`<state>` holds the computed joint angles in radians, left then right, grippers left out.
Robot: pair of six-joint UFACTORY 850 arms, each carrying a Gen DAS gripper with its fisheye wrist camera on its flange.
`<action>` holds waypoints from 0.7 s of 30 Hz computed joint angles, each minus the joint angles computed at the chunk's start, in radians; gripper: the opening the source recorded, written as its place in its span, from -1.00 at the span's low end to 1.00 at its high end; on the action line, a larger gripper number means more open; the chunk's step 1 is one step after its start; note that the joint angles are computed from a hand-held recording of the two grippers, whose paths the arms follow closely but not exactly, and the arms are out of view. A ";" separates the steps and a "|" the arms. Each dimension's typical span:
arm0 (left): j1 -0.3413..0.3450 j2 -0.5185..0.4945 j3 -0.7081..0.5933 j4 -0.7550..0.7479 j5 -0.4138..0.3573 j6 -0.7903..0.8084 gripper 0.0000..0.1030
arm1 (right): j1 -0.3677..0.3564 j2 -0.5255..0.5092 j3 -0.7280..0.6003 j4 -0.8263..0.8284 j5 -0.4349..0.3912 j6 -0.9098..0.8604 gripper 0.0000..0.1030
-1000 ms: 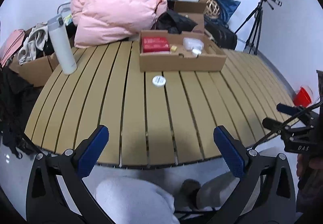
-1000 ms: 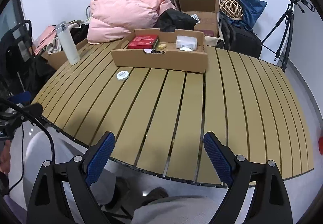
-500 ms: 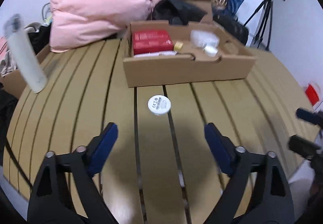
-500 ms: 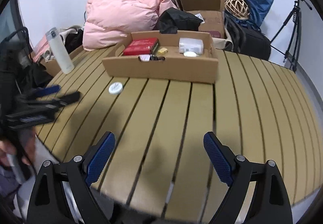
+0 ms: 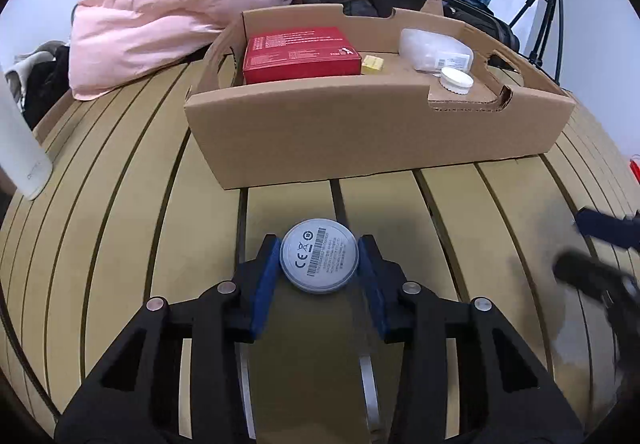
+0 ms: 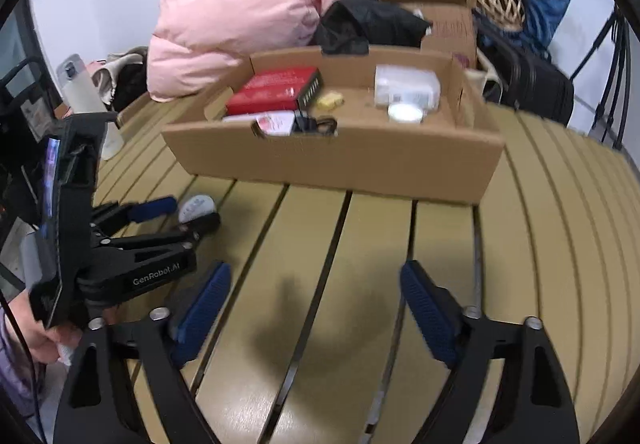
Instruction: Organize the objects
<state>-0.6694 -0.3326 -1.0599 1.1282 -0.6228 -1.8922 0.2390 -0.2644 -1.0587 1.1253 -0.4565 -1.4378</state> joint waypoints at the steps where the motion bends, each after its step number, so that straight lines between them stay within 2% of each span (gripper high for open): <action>1: -0.002 -0.004 -0.008 -0.016 -0.010 0.017 -0.30 | 0.006 -0.001 0.003 -0.012 0.023 0.010 -0.15; 3: -0.006 -0.006 -0.014 -0.032 -0.023 0.024 -0.30 | 0.023 -0.001 0.009 -0.071 0.081 0.058 -0.47; 8: -0.011 0.003 -0.009 -0.053 -0.024 0.035 -0.31 | 0.020 -0.010 0.005 -0.110 0.086 0.104 -0.50; 13: -0.034 0.048 0.016 -0.114 -0.010 0.037 -0.31 | 0.004 0.000 0.011 -0.045 0.060 0.059 -0.50; 14: -0.052 0.056 0.023 -0.119 -0.024 0.037 -0.31 | 0.003 0.007 0.017 -0.041 0.062 0.054 -0.50; 16: -0.127 0.086 0.029 -0.003 -0.152 -0.028 -0.31 | -0.001 0.032 0.039 -0.023 0.061 0.028 -0.50; 17: -0.168 0.120 0.030 0.041 -0.186 -0.020 -0.31 | -0.006 0.053 0.056 -0.011 0.057 0.010 -0.50; 20: -0.229 0.228 0.057 0.002 -0.164 -0.073 -0.31 | -0.023 0.116 0.106 0.043 0.032 -0.061 -0.50; 21: -0.257 0.246 0.059 -0.004 -0.191 -0.083 -0.31 | -0.031 0.147 0.128 0.023 0.022 -0.047 -0.50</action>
<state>-0.9269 -0.0871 -1.0007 1.1240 -0.8136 -1.9755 0.2079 -0.1172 -0.9308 1.1478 -0.4348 -1.4849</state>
